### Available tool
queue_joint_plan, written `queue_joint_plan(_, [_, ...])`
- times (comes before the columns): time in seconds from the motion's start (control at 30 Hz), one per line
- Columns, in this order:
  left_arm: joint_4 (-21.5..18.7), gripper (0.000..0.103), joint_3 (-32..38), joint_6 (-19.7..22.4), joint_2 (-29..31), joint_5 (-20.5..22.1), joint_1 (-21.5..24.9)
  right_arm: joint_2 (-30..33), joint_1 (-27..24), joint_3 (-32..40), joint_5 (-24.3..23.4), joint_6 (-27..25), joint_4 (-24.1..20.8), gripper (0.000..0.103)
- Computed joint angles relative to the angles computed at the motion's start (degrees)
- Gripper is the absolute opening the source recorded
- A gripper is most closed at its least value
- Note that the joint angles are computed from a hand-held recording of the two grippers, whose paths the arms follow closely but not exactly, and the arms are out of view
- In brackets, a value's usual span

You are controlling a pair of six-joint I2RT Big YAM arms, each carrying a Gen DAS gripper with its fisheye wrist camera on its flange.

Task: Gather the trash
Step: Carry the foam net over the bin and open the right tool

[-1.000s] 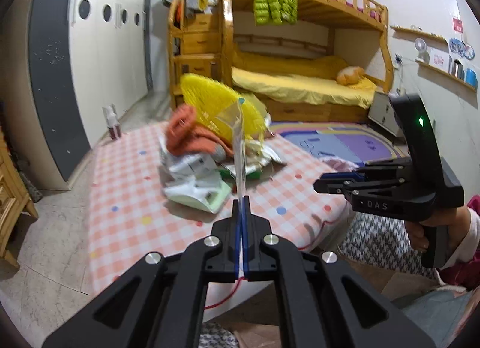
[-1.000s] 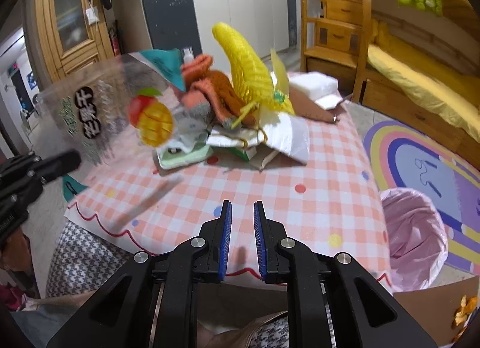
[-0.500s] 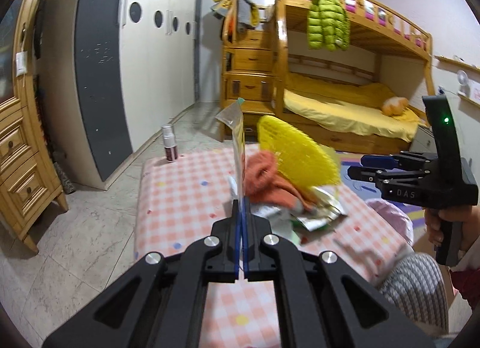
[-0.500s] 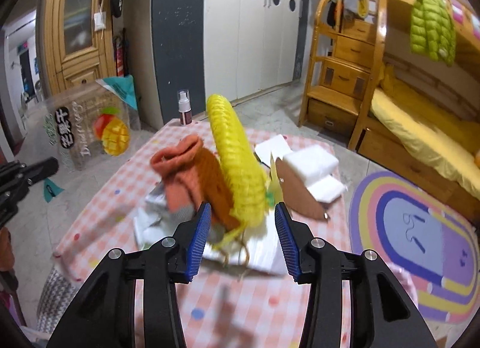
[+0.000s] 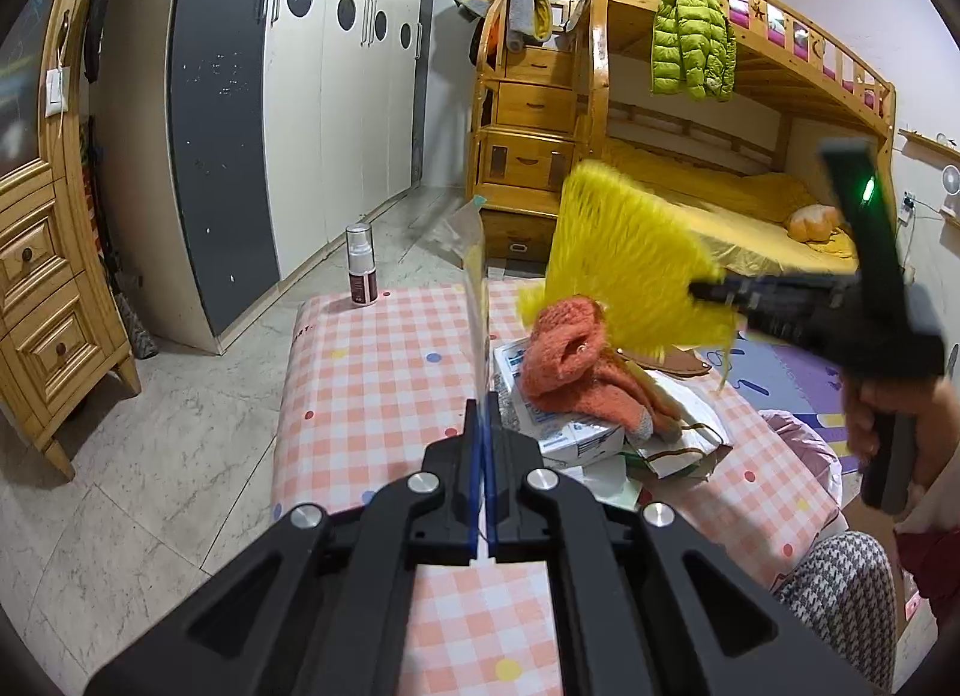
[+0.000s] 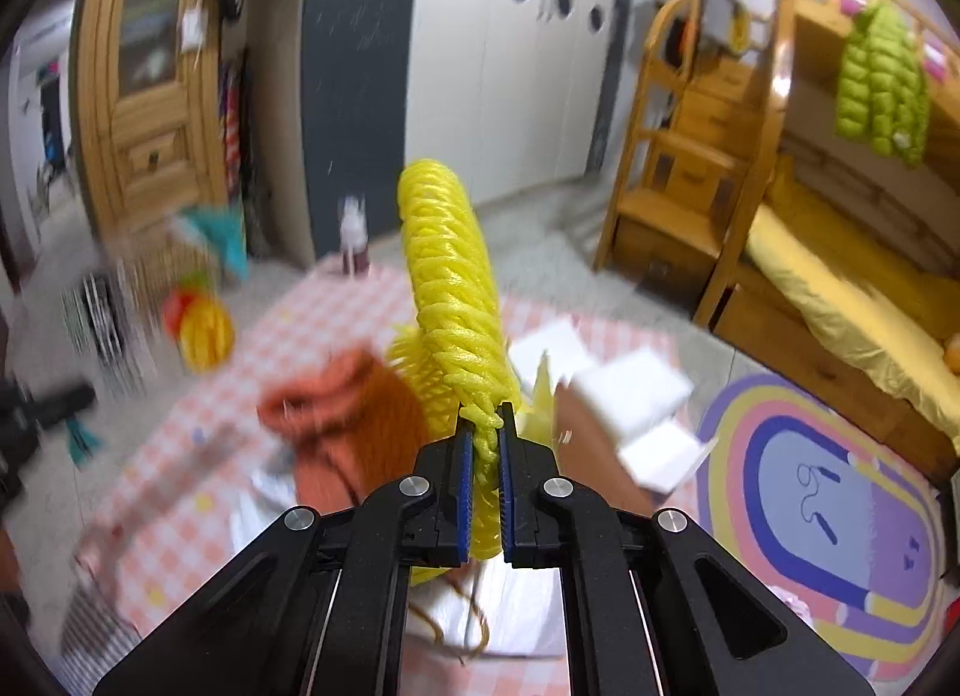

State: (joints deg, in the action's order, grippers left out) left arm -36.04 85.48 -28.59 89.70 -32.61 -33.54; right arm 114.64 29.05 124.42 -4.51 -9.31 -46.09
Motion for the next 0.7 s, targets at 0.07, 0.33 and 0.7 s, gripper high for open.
queue_joint_plan(0.07, [-0.19,0.0,-0.18,-0.32,-0.3,-0.06,0.02,-1.24,-0.12,-0.41,0.96,1.26,1.64,0.007])
queue_joint_plan(0.33, [1.28,0.0,1.78,1.52,0.4,0.91,-2.68,-12.99,-3.03,-14.1,0.71,7.16,8.85,0.007])
queue_joint_plan(0.7, [0.04,0.0,19.35,10.17,14.97,10.2,-9.27,-28.41,-11.7,-37.46,6.38,14.09,13.61,0.008])
